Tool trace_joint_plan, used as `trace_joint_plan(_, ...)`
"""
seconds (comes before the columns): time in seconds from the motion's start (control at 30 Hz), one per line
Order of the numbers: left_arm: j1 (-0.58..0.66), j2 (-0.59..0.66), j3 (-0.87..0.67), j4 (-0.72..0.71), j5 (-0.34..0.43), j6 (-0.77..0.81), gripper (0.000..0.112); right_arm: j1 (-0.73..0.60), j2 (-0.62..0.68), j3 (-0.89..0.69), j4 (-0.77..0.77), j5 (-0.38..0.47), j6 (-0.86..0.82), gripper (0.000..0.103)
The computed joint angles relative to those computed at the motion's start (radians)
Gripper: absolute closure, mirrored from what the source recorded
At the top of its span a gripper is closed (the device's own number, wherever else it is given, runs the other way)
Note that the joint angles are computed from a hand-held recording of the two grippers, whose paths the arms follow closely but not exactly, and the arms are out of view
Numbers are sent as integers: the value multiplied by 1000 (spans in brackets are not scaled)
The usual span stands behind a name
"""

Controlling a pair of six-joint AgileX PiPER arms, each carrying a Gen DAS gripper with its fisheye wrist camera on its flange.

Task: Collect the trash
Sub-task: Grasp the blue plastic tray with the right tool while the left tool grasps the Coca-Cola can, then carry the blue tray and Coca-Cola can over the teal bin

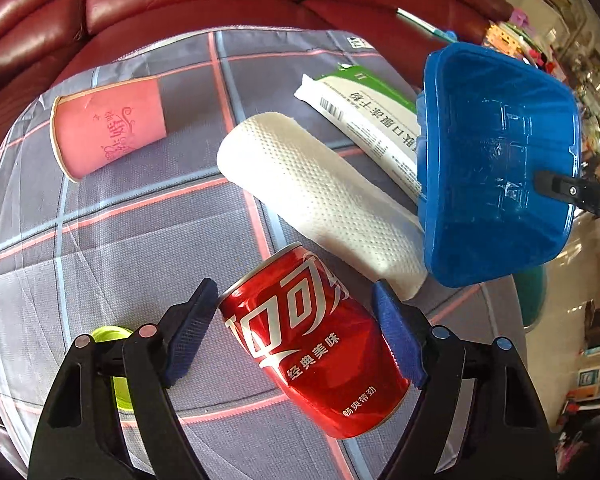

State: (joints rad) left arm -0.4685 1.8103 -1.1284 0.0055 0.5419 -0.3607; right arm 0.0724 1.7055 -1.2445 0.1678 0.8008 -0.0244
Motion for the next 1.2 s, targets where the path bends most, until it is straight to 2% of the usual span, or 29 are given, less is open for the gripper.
trace_joint_plan(0.13,-31,-30,28,85,7,-139,31,-50,-41,81,33,-19,-47,94)
trace_joint_plan(0.3,-56,-94,84,138,10,-297,21,-102,-79,161,86,-33,-127,94)
trace_joint_plan(0.53,-126,-64,91,238,42,-480,21,-171,-119,236,175,-46,-235,94)
trace_joint_plan(0.57,-129,-63,100,241,35,-493,28,-182,-123,242,185,-44,-250,94)
trace_joint_plan(0.6,-134,-65,109,245,29,-503,42,-193,-128,249,193,-44,-263,94)
trace_joint_plan(0.67,-157,-72,119,302,41,-562,48,-214,-135,258,209,-39,-288,94)
trace_joint_plan(0.73,-187,-80,122,377,68,-639,52,-235,-145,269,226,-33,-315,94)
trace_joint_plan(0.9,-241,-122,126,431,118,-688,54,-287,-173,294,270,-25,-377,94)
trace_joint_plan(1.2,-372,-153,30,461,211,-685,54,-452,-228,306,338,22,-500,94)
